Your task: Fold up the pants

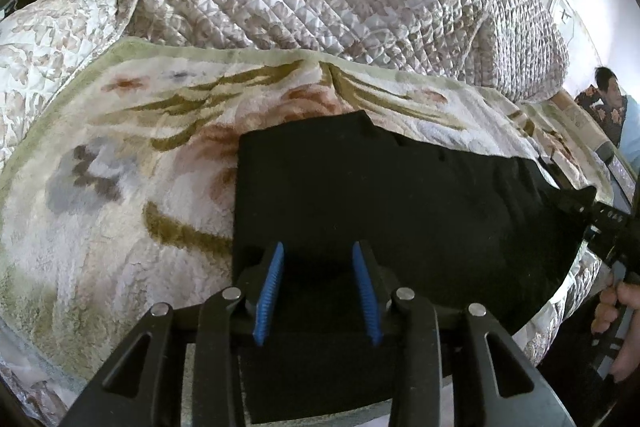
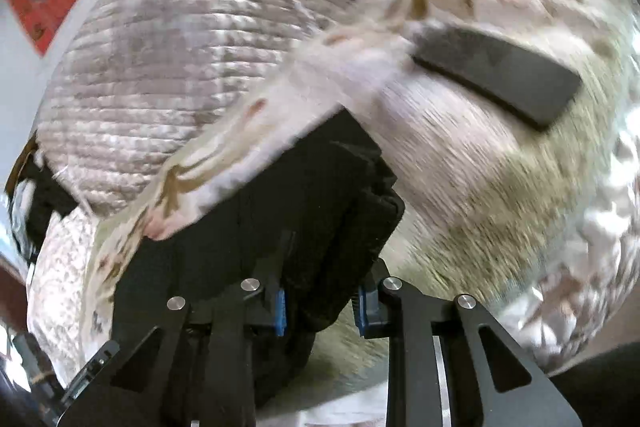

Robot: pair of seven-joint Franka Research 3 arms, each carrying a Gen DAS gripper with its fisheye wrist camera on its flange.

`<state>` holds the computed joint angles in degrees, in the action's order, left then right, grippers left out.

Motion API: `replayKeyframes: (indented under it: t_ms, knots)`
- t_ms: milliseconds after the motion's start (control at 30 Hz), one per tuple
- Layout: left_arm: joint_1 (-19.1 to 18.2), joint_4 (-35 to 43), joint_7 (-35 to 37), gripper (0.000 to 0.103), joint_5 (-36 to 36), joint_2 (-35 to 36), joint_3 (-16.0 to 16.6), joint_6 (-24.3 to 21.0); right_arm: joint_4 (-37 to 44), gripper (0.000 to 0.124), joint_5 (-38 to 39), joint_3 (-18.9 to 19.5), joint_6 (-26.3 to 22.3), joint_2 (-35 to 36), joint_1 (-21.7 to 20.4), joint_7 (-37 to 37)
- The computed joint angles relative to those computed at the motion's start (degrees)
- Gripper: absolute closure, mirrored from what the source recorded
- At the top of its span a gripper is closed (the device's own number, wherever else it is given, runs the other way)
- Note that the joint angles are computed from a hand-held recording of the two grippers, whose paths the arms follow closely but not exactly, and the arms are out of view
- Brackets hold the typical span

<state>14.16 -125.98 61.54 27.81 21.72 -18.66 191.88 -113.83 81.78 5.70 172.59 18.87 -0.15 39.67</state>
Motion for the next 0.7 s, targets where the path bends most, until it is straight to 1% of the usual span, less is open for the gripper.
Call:
replayKeyframes:
  t_ms: [67, 100, 167, 267, 333, 433, 533, 600, 667, 700]
  knots:
    - [-1.3, -0.5, -0.5, 0.064, -1.0, -0.5, 1.9, 1.0, 0.9, 0.101, 3.1, 1.0, -1.1, -1.5, -0.4, -5.9]
    - [-2.1, -0.7, -0.9, 0.064, -1.6, -0.7, 3.0, 1.4, 1.3, 0.101, 3.6, 1.0, -2.0, -2.0, 0.0, -7.4]
    - [-4.4, -1.1, -1.6, 0.064, -3.3, -1.4, 6.0, 2.0, 2.5, 0.101, 3.1, 0.8, -3.7, -3.0, 1.2, -9.7]
    - [-8.9, -1.9, -1.7, 0.064, -6.6, -2.2, 11.5, 2.9, 3.8, 0.101, 3.3, 1.4, -6.5, -3.9, 3.3, -14.7]
    - [-10.2, -2.6, -1.8, 0.064, -8.5, -2.8, 13.5, 3.5, 4.7, 0.101, 2.1, 1.8, -8.0, -3.9, 5.1, -16.8]
    - [-10.5, -4.1, -2.4, 0.064, -10.6, -3.7, 15.2, 5.0, 6.1, 0.101, -2.5, 2.6, -11.3, -2.6, 7.6, -17.3]
    - [-8.7, -5.3, -3.5, 0.064, -10.9, -4.2, 14.9, 5.9, 6.9, 0.101, -8.7, 3.4, -15.4, -0.2, 9.6, -16.0]
    - [-8.5, -5.9, -3.7, 0.064, -11.2, -4.5, 15.2, 6.1, 7.2, 0.101, -14.3, 3.7, -18.9, 2.0, 10.8, -13.5]
    - [-7.3, -6.3, -4.3, 0.064, -10.4, -4.5, 14.5, 6.4, 7.1, 0.101, -19.7, 3.6, -17.8, 4.0, 12.3, -11.4]
    - [-6.3, -6.4, -4.8, 0.064, -9.5, -4.4, 13.8, 6.5, 7.0, 0.101, -20.5, 4.0, -17.7, 4.6, 12.0, -11.2]
